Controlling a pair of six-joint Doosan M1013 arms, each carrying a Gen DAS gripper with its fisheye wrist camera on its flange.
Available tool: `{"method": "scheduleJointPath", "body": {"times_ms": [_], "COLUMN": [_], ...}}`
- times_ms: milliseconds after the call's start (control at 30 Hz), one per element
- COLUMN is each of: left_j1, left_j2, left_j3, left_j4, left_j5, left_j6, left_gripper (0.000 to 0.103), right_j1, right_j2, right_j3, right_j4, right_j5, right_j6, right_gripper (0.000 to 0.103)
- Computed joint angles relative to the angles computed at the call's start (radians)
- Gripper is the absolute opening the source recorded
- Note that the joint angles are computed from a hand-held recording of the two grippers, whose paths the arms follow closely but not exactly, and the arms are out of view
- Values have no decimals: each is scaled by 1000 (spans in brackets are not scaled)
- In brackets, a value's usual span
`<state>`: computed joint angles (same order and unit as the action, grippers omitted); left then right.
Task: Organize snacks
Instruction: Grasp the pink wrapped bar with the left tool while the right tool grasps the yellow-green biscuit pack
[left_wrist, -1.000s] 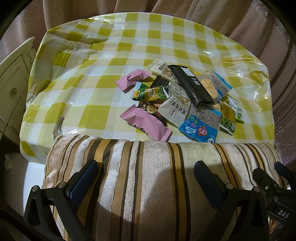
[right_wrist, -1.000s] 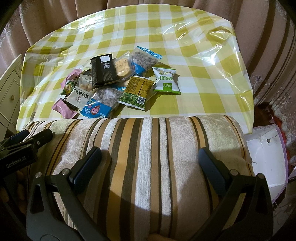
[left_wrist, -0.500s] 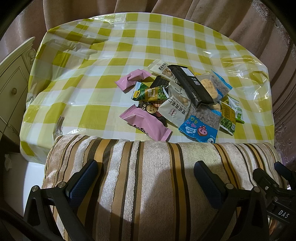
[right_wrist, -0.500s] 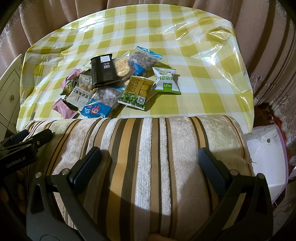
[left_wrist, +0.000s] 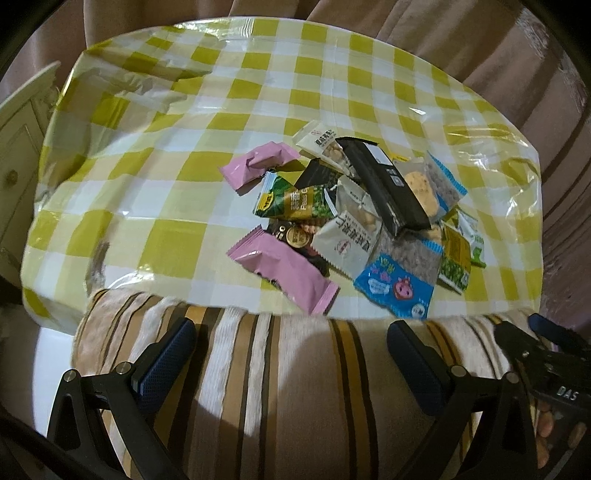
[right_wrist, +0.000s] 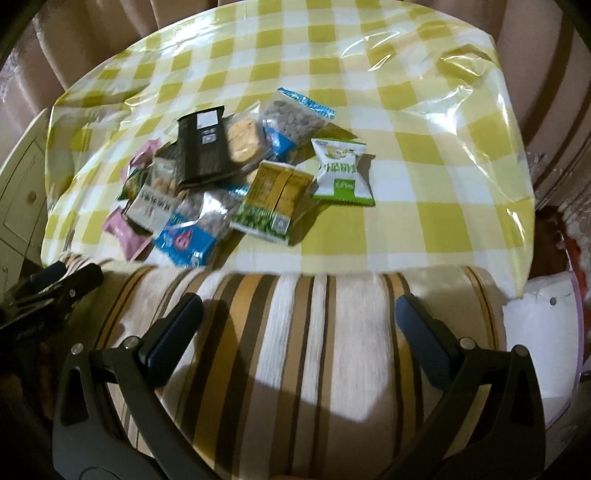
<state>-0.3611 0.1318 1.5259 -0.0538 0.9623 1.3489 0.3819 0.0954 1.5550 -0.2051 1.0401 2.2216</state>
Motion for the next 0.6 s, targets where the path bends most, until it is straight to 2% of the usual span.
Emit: {"method": "scheduleJointPath", "body": {"times_ms": [200, 267, 400, 500, 533, 567, 600], "left_j1": [26, 30, 34, 30, 29, 31, 29], "left_j2": [49, 67, 102, 124, 130, 138, 141], "left_j3": [-44, -60, -93, -114, -119, -126, -126], "left_j4": [-80, -86, -87, -66, -64, -73, -71], "left_j5": [38, 56, 84, 101, 107, 115, 109], "left_j6": [0, -20, -63, -99, -100, -93, -94], "left_gripper": [102, 96, 92, 81, 73, 58, 57], "right_j1": [-26, -34, -57, -68, -70, -70, -71], "right_j2": [51, 65, 89, 103, 108, 111, 116], "right_j3": [-42, -53, -71, -82, -87, -89, -94], "right_j4": [45, 58, 107, 123, 123, 121, 120], "right_j5": [13, 21, 22, 19, 17, 15, 13], "right_j6": [-34, -30, -33, -31, -27, -24, -21], "right_gripper": [103, 100, 93, 92, 92, 91, 91]}}
